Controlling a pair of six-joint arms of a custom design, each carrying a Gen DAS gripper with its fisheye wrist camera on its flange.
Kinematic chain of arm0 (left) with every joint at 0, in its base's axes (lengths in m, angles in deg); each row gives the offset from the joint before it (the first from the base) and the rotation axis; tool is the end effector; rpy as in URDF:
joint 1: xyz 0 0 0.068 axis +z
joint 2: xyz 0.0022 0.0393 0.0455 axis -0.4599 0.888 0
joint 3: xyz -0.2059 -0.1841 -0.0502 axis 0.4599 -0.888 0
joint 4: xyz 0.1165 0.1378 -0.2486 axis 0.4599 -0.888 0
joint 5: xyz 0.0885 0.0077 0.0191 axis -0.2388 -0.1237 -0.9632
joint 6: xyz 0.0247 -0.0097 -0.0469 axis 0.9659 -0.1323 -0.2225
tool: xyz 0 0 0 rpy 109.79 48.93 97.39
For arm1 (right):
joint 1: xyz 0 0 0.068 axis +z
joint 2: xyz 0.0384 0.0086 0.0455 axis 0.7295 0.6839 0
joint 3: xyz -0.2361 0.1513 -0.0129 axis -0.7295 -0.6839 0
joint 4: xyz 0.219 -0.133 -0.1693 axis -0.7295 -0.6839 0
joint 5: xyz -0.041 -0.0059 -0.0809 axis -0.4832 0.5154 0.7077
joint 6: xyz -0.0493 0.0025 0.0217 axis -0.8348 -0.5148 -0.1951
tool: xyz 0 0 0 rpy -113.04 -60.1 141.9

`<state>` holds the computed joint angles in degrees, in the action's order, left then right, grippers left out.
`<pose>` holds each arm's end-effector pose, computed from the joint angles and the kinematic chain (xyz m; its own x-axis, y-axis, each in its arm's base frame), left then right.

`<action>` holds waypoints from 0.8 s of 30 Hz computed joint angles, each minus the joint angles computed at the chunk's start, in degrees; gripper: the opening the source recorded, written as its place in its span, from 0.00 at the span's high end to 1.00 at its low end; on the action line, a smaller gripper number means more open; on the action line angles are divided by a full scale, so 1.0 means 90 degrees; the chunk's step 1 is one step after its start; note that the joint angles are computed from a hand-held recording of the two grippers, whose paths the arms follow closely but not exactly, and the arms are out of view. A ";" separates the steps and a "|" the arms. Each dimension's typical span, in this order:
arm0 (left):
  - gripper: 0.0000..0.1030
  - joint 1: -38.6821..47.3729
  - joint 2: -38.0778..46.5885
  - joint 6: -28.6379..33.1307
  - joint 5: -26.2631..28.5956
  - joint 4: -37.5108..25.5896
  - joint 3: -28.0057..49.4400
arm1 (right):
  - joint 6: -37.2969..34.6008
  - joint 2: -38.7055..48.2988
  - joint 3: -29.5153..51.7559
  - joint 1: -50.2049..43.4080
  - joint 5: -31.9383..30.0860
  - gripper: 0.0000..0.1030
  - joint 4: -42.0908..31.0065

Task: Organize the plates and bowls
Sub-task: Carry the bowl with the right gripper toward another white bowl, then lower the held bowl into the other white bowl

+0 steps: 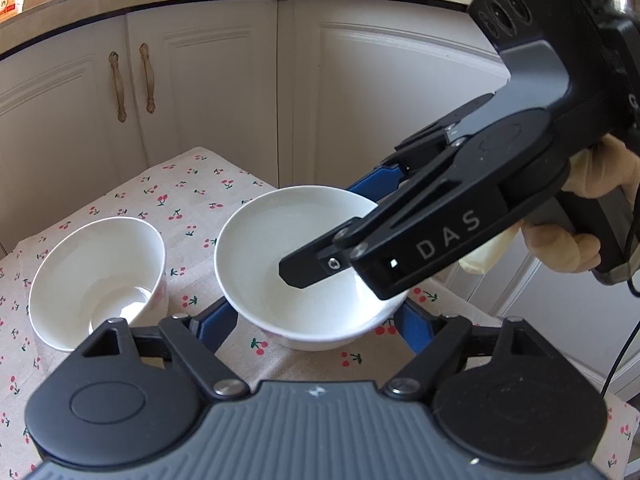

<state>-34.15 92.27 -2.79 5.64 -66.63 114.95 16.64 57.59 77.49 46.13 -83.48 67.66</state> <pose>0.2769 -0.0558 0.1304 -0.3061 0.5878 -0.7488 0.8997 0.4358 -0.0257 0.2269 0.0030 0.1805 -0.7383 0.0215 -0.6742 -0.0901 0.9874 0.1301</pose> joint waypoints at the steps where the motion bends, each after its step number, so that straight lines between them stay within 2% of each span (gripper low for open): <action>1: 0.18 0.0015 -0.0019 -0.0005 0.0026 -0.0049 0.0010 | 0.0024 -0.0032 0.0014 0.0038 0.0033 0.27 -0.0043; 6: 0.18 0.0154 -0.0216 0.0148 0.0127 -0.0306 0.0004 | 0.0186 -0.0241 0.0066 0.0326 0.0302 0.27 -0.0297; 12: 0.18 0.0491 -0.0745 0.0590 0.0348 -0.0938 -0.0040 | 0.0546 -0.0736 0.0158 0.0802 0.0627 0.27 -0.0844; 24: 0.18 0.1699 -0.1725 0.1973 0.0952 -0.2705 -0.0166 | 0.1910 -0.1658 0.0387 0.2991 0.2095 0.27 -0.2054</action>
<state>-18.86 76.75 14.97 14.20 -90.97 113.45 33.83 42.66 80.98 73.05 -64.63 49.17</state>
